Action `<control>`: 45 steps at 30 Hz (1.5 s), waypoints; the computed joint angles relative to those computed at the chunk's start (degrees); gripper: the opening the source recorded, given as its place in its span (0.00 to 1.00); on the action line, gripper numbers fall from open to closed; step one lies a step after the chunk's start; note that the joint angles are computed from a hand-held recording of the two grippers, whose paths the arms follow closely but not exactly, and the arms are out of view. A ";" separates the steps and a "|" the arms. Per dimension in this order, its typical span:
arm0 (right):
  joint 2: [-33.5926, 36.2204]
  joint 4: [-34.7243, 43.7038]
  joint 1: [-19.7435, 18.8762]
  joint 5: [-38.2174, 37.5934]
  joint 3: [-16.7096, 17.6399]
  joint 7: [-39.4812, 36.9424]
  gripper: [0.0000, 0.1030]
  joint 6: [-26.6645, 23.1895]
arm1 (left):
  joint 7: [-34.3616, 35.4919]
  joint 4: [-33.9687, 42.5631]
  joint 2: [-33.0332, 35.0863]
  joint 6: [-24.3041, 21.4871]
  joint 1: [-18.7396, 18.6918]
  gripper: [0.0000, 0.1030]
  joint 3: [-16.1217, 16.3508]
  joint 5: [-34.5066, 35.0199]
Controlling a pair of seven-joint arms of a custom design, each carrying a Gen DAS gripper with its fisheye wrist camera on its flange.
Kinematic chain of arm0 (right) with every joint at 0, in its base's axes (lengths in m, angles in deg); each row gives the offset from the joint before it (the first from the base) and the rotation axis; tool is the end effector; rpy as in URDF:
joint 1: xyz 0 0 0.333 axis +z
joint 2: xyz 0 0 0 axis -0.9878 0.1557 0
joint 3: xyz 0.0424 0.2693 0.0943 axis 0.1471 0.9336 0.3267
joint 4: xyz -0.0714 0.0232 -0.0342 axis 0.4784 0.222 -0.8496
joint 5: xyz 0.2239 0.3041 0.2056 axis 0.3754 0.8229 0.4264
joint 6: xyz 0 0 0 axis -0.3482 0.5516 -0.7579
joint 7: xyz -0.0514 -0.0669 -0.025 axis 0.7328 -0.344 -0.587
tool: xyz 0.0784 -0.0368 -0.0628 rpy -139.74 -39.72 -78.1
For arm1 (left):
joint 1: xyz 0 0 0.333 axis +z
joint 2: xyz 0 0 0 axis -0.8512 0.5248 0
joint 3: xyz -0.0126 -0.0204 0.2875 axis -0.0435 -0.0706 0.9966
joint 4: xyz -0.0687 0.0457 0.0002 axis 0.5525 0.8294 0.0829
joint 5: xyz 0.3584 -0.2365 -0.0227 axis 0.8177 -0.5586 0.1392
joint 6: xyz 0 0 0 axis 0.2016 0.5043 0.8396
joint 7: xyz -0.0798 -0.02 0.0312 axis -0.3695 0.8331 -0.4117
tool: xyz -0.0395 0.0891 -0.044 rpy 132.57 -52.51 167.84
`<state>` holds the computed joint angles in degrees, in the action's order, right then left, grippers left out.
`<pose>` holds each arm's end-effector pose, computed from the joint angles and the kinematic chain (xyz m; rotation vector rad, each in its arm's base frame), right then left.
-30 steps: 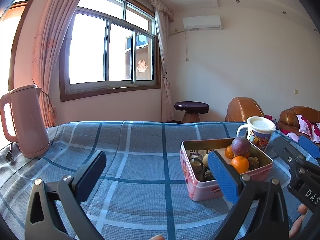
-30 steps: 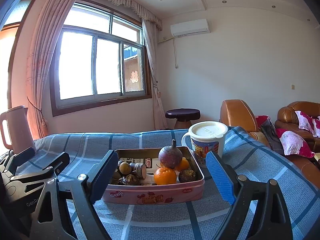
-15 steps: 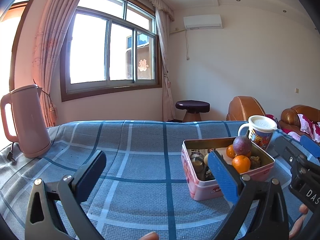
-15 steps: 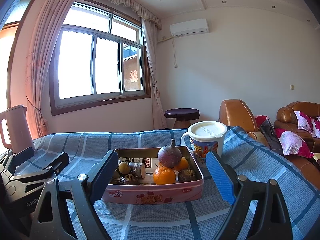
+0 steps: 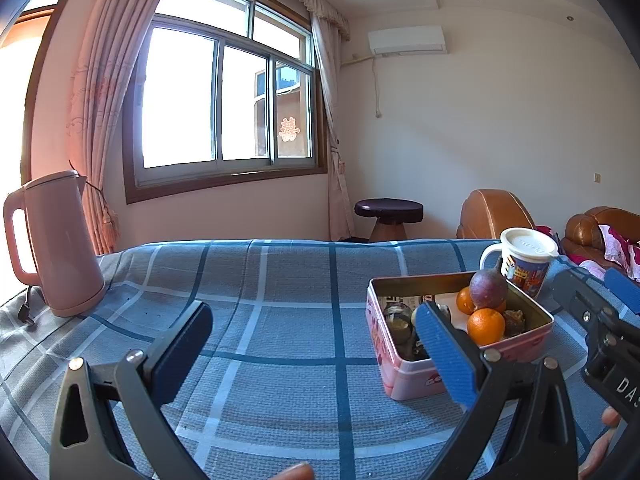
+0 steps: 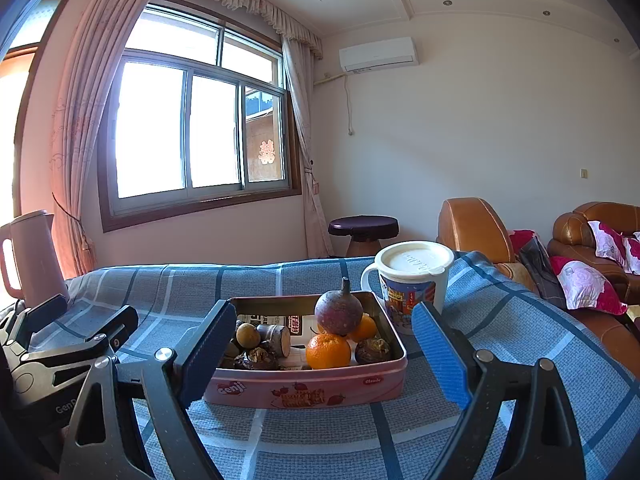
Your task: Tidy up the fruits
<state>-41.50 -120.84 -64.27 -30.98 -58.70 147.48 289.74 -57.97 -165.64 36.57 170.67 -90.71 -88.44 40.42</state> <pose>0.6571 0.2021 0.3664 -1.4028 1.2639 -0.9544 0.6475 -0.4038 0.3671 -1.5289 1.2198 -0.9140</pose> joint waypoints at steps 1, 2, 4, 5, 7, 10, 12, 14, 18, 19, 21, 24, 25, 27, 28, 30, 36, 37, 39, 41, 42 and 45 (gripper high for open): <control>0.04 0.03 0.00 -0.04 0.00 0.02 0.88 0.05 | 0.08 -0.06 -0.05 -0.04 0.01 1.00 0.00 -0.06; 0.07 0.08 0.03 0.00 -0.02 -0.02 0.88 0.05 | 0.15 -0.11 -0.09 -0.08 0.01 1.00 0.00 -0.09; 0.07 0.08 0.03 0.00 -0.02 -0.02 0.88 0.05 | 0.24 -0.13 -0.10 -0.10 0.03 1.00 -0.02 -0.08; 0.05 0.05 0.02 -0.03 -0.02 -0.01 0.88 0.06 | 0.27 -0.08 -0.07 -0.09 0.04 1.00 -0.03 -0.10; 0.04 0.04 0.00 -0.06 0.00 0.03 0.88 0.04 | 0.25 -0.10 -0.08 -0.10 0.04 1.00 -0.02 -0.14; 0.02 0.00 -0.01 -0.06 0.00 0.06 0.88 0.09 | 0.32 -0.02 -0.03 -0.15 0.03 1.00 -0.03 -0.25; 0.05 0.05 0.00 -0.06 -0.01 0.05 0.88 0.07 | 0.51 0.02 0.02 -0.39 -0.05 1.00 -0.06 -0.44; 0.05 0.05 0.00 -0.06 -0.01 0.05 0.88 0.07 | 1.04 0.32 0.21 -0.60 -0.07 1.00 -0.08 -0.85; 0.04 0.04 0.00 -0.07 -0.02 0.05 0.88 0.04 | 1.42 0.55 0.35 -0.75 -0.20 1.00 0.05 -1.23; 0.03 0.01 -0.03 -0.13 0.01 0.09 0.88 0.07 | 1.47 0.55 0.35 -0.83 -0.23 1.00 0.07 -1.32; 0.08 0.07 -0.01 -0.11 -0.01 0.09 0.88 0.13 | 1.55 0.52 0.32 -0.88 -0.29 1.00 0.12 -1.37; 0.06 0.04 -0.02 -0.12 0.01 0.12 0.88 0.09 | 1.89 0.54 0.32 -0.89 -0.29 1.00 0.16 -1.52; 0.05 0.01 -0.04 -0.15 0.02 0.15 0.88 0.11 | 1.97 0.57 0.34 -0.92 -0.30 1.00 0.16 -1.56; 0.03 0.02 -0.10 -0.29 0.07 0.26 0.88 -0.04 | 1.96 0.61 0.37 -0.91 -0.31 1.00 0.16 -1.58; 0.09 0.09 -0.01 -0.16 0.01 0.16 0.88 -0.03 | 1.96 0.53 0.31 -0.89 -0.31 1.00 0.18 -1.59; 0.08 0.05 -0.01 -0.21 0.04 0.22 0.88 0.12 | 1.99 0.62 0.37 -0.93 -0.34 1.00 0.18 -1.59; 0.05 -0.03 -0.07 -0.35 0.06 0.36 0.88 0.21 | 1.98 0.57 0.33 -0.90 -0.34 1.00 0.20 -1.62; 0.05 -0.05 -0.08 -0.39 0.08 0.39 0.88 0.25 | 1.98 0.57 0.33 -0.90 -0.34 1.00 0.20 -1.62; 0.06 -0.02 -0.06 -0.35 0.06 0.37 0.88 0.19 | 2.07 0.68 0.41 -0.90 -0.35 1.00 0.19 -1.67; 0.06 -0.02 -0.06 -0.35 0.05 0.38 0.88 0.19 | 2.22 0.66 0.38 -0.82 -0.29 1.00 0.18 -1.80; 0.06 -0.02 -0.06 -0.35 0.05 0.38 0.88 0.19 | 2.22 0.66 0.38 -0.82 -0.30 1.00 0.19 -1.81; 0.06 -0.02 -0.06 -0.35 0.05 0.38 0.88 0.19 | 2.33 0.57 0.31 -0.67 -0.20 1.00 0.16 -2.11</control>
<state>-41.44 -120.85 -64.33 -31.33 -58.65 147.86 289.93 -55.63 -165.06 36.88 170.00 -90.91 -88.28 38.31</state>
